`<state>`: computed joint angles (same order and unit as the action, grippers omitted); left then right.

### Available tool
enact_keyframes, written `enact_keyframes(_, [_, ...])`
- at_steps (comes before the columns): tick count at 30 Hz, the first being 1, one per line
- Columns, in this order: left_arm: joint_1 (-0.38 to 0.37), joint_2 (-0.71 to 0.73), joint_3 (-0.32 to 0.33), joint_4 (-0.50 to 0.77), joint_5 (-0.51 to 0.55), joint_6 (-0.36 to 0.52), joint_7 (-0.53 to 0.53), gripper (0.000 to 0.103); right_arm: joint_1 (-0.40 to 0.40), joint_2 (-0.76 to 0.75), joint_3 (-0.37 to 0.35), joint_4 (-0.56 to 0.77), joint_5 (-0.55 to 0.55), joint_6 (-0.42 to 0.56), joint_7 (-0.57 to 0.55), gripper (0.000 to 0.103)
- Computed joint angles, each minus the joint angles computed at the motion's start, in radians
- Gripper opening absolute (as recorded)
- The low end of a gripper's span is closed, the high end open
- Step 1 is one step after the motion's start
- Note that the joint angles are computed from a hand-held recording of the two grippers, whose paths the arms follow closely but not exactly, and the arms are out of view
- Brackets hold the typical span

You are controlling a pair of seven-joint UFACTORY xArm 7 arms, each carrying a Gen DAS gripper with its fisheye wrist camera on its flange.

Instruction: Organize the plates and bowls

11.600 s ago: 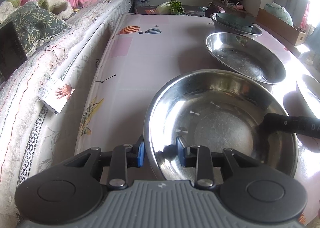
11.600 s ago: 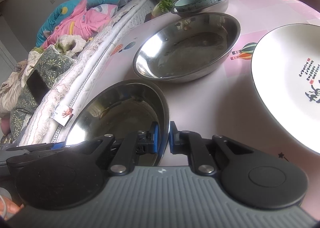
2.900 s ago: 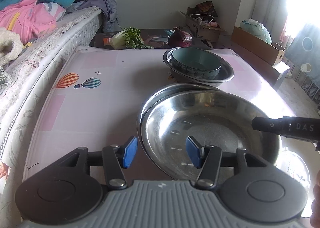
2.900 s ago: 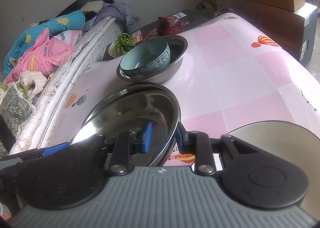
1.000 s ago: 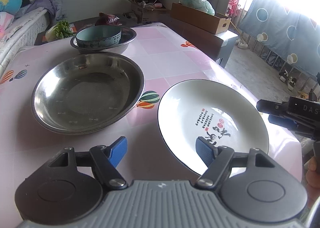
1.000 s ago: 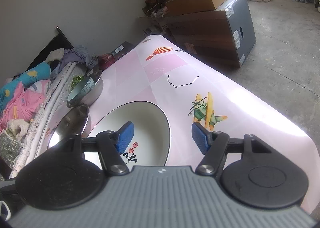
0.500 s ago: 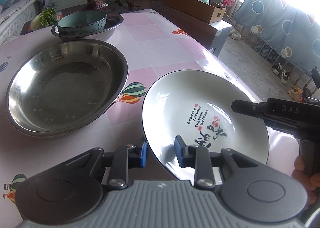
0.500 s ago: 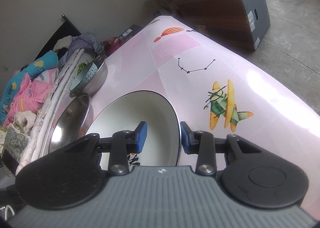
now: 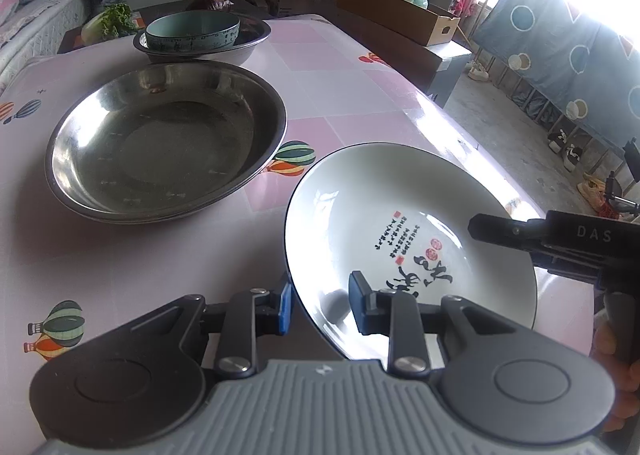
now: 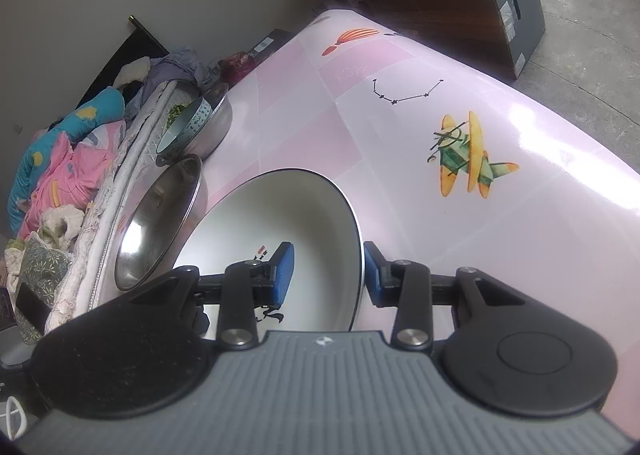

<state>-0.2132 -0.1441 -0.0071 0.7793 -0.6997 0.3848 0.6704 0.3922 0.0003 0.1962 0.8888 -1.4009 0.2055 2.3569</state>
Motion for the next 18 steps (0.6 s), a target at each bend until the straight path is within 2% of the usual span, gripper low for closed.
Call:
enact_keyframes(6, [0.015,-0.076,0.027,-0.071,0.017,0.003,-0.017,0.032,0.039,0.016,0.025,0.018,0.092,0.019,-0.106,0.038])
enact_keyframes(12, [0.028,-0.16,0.069,-0.142,0.057,0.015,-0.047,0.032,0.08,0.052,0.021,0.058,0.099,0.006,-0.119,0.038])
enact_keyframes(18, [0.04,-0.205,0.112,-0.181,0.088,0.019,-0.07,0.032,0.125,0.1,0.003,0.112,0.151,-0.007,-0.196,0.039])
